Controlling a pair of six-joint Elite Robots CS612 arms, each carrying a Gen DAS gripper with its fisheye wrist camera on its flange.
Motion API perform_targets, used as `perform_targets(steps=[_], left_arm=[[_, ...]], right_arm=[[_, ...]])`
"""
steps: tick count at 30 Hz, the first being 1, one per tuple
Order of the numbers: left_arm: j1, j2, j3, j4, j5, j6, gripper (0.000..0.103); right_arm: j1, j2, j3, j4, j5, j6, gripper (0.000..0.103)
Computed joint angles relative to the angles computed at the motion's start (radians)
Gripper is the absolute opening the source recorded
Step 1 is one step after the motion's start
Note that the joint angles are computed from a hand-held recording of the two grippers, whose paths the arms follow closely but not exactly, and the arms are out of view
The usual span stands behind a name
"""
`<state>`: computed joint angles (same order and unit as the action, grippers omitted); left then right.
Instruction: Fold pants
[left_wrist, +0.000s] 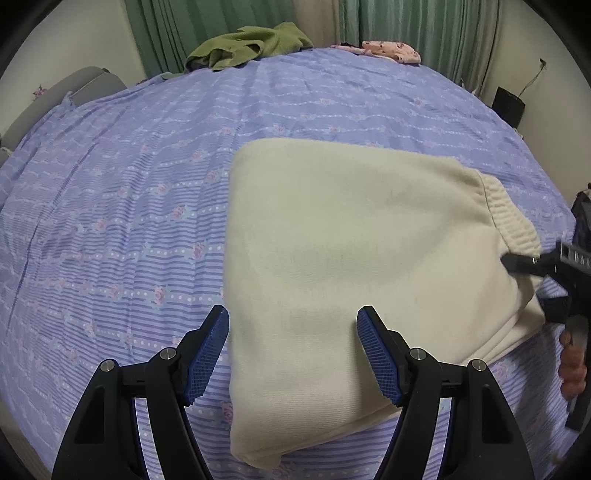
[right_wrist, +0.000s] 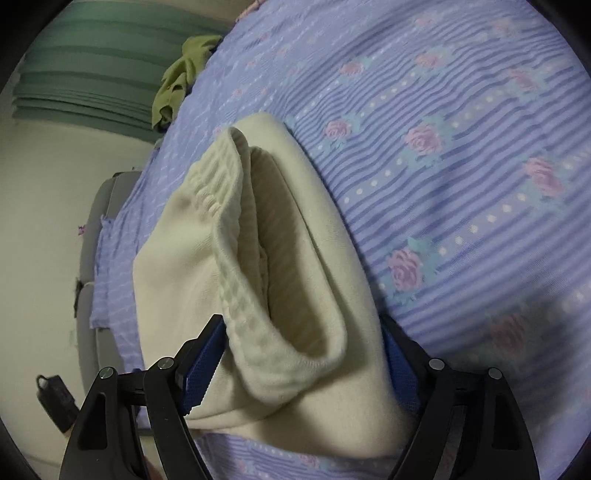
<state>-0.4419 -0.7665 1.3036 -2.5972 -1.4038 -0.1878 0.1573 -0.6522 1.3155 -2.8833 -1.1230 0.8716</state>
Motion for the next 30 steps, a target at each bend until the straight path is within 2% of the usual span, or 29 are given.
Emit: perform_targets(steps=[4, 6, 8, 11, 14, 17, 20, 22, 23, 24, 27, 30], left_arm=[[0.0, 0.007, -0.011, 0.018, -0.019, 0.006, 0.071], [0.002, 0.006, -0.013, 0.016, -0.029, -0.011, 0.071], [0.009, 0.007, -0.016, 0.009, -0.056, -0.035, 0.071], [0.026, 0.014, -0.034, 0.025, -0.096, -0.091, 0.071], [0.03, 0.016, -0.043, 0.029, -0.084, -0.086, 0.071], [0.041, 0.019, -0.051, 0.012, -0.11, -0.068, 0.071], [0.075, 0.035, -0.078, 0.019, -0.189, -0.122, 0.075], [0.103, 0.052, -0.099, 0.021, -0.262, -0.188, 0.077], [0.118, 0.066, -0.116, 0.028, -0.31, -0.214, 0.077], [0.127, 0.08, -0.137, 0.05, -0.353, -0.204, 0.077], [0.137, 0.121, -0.193, 0.101, -0.471, -0.133, 0.077], [0.138, 0.158, -0.24, 0.13, -0.539, -0.105, 0.077]], right_arm=[[-0.009, 0.029, -0.037, 0.005, 0.053, -0.007, 0.083], [-0.012, 0.02, -0.027, -0.008, 0.081, 0.01, 0.073], [-0.008, 0.012, -0.021, -0.067, 0.094, 0.014, 0.07], [0.004, 0.012, -0.048, -0.017, 0.05, -0.018, 0.07], [0.004, 0.029, -0.073, 0.056, 0.027, 0.031, 0.057], [0.023, 0.009, -0.095, 0.177, -0.075, -0.041, 0.043], [0.07, -0.014, -0.149, 0.353, -0.294, -0.197, 0.041], [0.091, -0.008, -0.185, 0.408, -0.382, -0.253, 0.04], [0.097, -0.002, -0.201, 0.427, -0.407, -0.268, 0.04], [0.099, 0.002, -0.211, 0.438, -0.425, -0.283, 0.04], [0.109, 0.015, -0.24, 0.463, -0.472, -0.337, 0.04], [0.093, 0.008, -0.216, 0.432, -0.424, -0.314, 0.041]])
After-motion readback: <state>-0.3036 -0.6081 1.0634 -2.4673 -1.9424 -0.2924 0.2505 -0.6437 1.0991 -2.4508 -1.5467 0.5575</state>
